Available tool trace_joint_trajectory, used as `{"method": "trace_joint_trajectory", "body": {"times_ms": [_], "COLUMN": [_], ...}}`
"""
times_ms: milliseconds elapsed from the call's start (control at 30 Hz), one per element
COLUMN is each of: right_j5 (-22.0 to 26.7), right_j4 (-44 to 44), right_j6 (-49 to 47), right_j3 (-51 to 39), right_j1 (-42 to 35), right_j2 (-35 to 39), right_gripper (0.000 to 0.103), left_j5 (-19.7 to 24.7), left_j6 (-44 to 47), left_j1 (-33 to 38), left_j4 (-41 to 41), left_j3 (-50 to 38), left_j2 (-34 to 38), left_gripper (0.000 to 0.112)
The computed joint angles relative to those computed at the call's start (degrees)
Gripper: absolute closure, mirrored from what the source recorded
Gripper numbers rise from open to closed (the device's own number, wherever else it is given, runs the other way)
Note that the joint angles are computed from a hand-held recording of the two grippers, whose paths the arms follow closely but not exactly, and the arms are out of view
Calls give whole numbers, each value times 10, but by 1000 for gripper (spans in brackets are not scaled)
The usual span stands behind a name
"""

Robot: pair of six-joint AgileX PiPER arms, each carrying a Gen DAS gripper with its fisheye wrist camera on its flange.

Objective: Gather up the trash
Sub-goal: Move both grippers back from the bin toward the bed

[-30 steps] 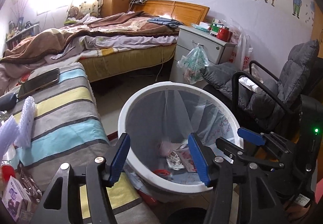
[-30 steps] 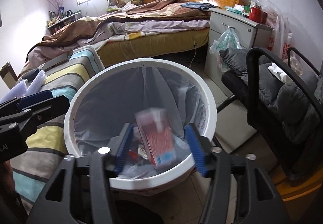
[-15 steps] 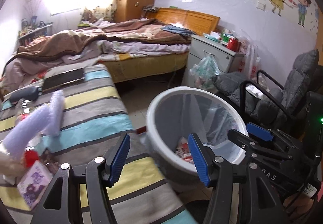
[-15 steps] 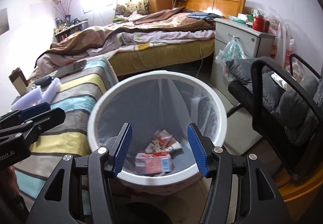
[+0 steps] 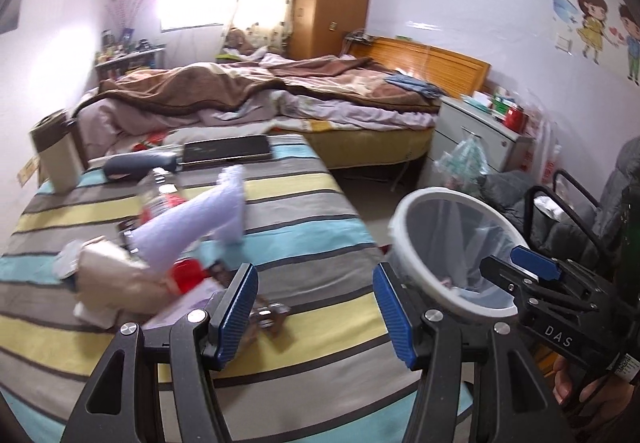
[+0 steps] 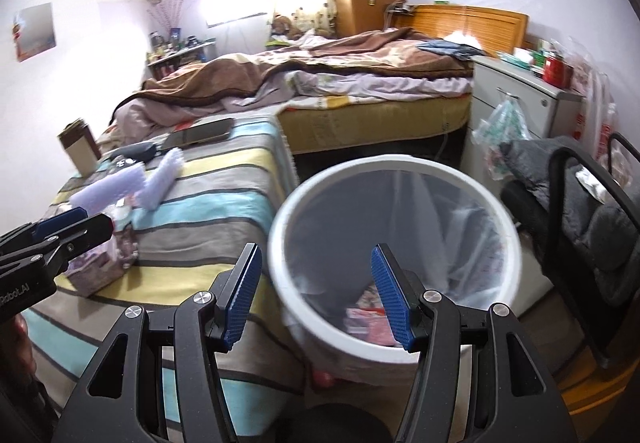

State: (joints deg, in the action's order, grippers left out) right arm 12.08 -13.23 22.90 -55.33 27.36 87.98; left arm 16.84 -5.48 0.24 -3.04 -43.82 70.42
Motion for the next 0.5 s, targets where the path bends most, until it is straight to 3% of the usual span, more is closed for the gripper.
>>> {"method": "trace_joint_trajectory", "body": {"times_ms": [233, 500], "right_j5": [-4, 12], "right_j4": [41, 179], "right_j6": [-50, -206], "right_j3": [-16, -56], "right_j1": [33, 70], "right_j2": [19, 55], "right_gripper": [44, 44], "left_j5": [8, 34], "left_j6": [159, 398], "left_j1": [116, 255], "left_j4": [-129, -327], "left_j3": [42, 63], "left_j2": [-44, -44], "left_gripper": [53, 53]}}
